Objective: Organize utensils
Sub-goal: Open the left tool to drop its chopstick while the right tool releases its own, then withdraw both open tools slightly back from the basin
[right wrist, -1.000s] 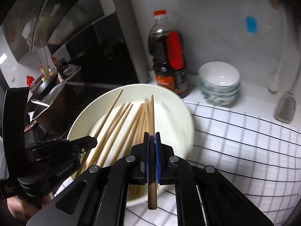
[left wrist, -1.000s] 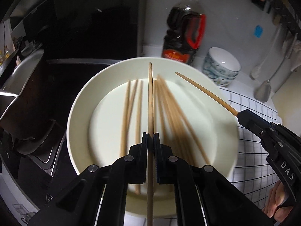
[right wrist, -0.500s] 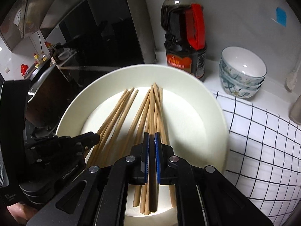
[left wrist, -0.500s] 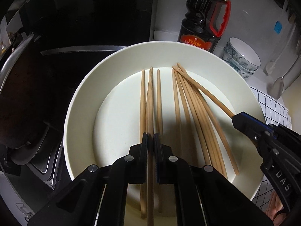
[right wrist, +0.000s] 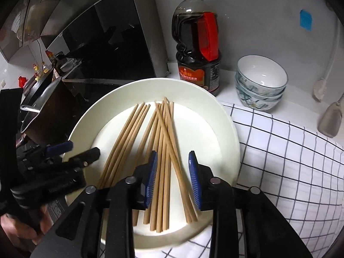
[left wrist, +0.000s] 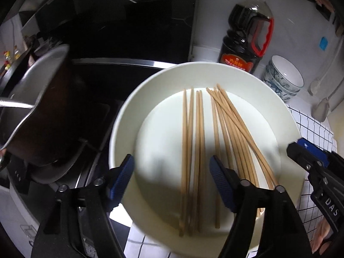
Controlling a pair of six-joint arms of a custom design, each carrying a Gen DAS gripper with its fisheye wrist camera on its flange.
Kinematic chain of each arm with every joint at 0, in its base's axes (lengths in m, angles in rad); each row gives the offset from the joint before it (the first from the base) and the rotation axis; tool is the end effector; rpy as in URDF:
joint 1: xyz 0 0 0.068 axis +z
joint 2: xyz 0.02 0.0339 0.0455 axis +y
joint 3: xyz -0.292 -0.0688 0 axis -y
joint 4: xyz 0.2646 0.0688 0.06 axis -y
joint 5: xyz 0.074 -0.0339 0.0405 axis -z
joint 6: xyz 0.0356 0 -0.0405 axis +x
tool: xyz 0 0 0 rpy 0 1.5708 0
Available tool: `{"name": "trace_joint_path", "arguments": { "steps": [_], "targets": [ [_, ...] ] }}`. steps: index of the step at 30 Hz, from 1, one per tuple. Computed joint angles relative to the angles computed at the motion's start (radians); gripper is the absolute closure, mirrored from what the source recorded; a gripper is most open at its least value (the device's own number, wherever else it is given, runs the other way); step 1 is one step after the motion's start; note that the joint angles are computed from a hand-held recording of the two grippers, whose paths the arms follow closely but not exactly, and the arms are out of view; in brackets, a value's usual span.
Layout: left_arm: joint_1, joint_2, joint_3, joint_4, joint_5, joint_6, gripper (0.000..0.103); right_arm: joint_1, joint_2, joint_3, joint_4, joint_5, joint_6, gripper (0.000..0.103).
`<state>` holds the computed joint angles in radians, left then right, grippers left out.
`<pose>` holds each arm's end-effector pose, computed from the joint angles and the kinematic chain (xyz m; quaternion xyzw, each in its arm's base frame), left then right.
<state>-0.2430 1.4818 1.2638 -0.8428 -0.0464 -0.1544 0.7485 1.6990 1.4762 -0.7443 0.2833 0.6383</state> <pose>0.3099 -0.0751 0.3101 0.0370 0.9667 -0.0278 0.2516 0.2926 0.2582 0.3141 -0.0101 0.9461 0.0844 0.3125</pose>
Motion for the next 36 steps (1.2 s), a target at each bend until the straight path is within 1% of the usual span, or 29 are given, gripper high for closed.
{"name": "trace_joint_path", "arguments": {
  "steps": [1, 3, 8, 10, 12, 17, 22, 36],
  "targets": [
    [0.005, -0.009, 0.003, -0.010, 0.006, -0.005, 0.022, 0.005, -0.010, -0.004, -0.007, 0.003, 0.006, 0.067],
    [0.007, -0.029, 0.006, -0.031, 0.004, -0.023, 0.017, 0.012, -0.025, -0.008, -0.019, 0.008, 0.012, 0.063],
    [-0.018, -0.063, 0.038, -0.099, -0.023, -0.048, 0.013, 0.023, -0.065, -0.016, -0.060, 0.003, 0.038, 0.056],
    [-0.031, -0.076, 0.048, -0.117, -0.034, -0.054, 0.009, 0.027, -0.077, -0.018, -0.072, 0.002, 0.044, 0.054],
    [-0.046, -0.089, 0.060, -0.137, -0.048, -0.062, 0.008, 0.034, -0.093, -0.014, -0.091, 0.011, 0.054, 0.051],
    [-0.076, -0.105, 0.091, -0.177, -0.071, -0.089, 0.007, 0.039, -0.120, 0.001, -0.125, 0.018, 0.071, 0.048],
    [-0.104, -0.124, 0.107, -0.207, -0.098, -0.114, 0.007, 0.054, -0.139, 0.020, -0.161, 0.036, 0.078, 0.047],
    [-0.147, -0.167, 0.112, -0.253, -0.140, -0.163, 0.006, 0.082, -0.179, 0.011, -0.198, 0.052, 0.090, 0.046]
  ]
}}
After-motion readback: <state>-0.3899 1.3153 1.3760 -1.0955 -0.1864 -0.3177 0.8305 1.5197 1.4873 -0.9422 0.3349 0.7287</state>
